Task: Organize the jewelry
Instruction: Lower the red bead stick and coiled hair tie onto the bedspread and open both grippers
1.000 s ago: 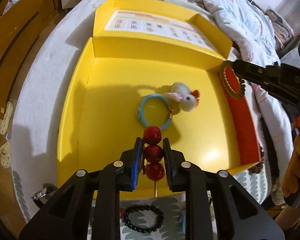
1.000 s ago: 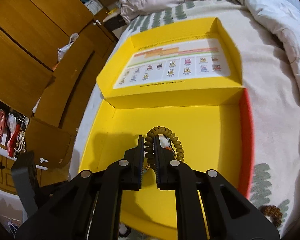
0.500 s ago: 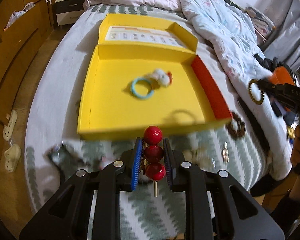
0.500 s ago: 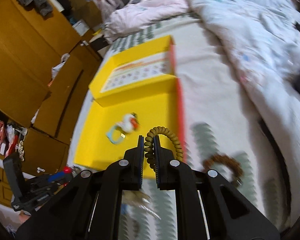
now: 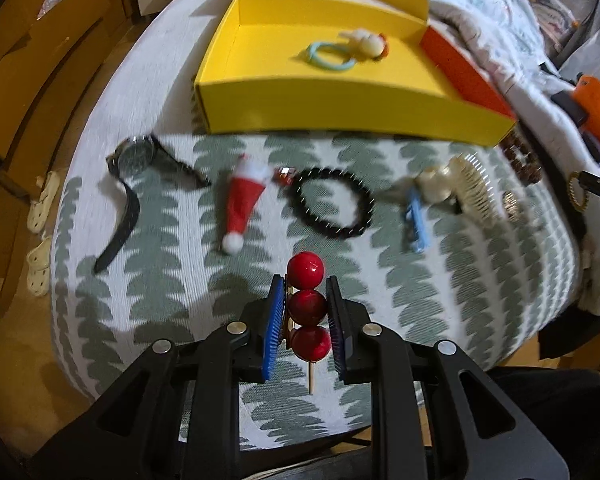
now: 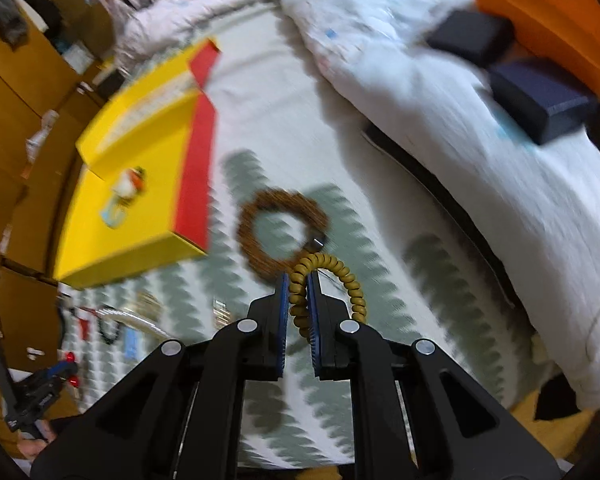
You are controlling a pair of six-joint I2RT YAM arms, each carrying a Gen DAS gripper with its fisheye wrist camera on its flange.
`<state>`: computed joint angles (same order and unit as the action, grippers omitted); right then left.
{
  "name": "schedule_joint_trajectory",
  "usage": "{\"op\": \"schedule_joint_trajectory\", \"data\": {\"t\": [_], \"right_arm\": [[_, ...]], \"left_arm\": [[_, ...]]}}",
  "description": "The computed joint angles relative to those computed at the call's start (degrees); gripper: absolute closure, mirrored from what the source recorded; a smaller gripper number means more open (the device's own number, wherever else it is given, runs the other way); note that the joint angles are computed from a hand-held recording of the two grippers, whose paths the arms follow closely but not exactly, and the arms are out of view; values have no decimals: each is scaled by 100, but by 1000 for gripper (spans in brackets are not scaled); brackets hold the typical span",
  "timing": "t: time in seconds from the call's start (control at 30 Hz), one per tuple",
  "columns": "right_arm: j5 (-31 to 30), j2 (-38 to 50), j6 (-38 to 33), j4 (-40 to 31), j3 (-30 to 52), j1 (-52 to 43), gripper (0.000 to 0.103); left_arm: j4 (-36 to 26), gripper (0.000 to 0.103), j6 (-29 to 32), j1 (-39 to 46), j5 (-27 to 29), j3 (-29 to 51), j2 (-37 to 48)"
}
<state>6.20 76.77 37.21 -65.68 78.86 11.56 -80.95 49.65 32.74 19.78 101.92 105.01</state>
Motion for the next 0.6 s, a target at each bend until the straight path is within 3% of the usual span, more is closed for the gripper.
{"op": "schedule_joint_trajectory", "data": {"t": [0.17,0.6], "right_arm": [[62,244,47,-11,-243,8,92],[-45,670,-10,66,-316,-112,89]], "left_arm": [[526,81,-204,-172,-258,-515,-178],[902,81,-421,-378,-541,-767,-127]]}}
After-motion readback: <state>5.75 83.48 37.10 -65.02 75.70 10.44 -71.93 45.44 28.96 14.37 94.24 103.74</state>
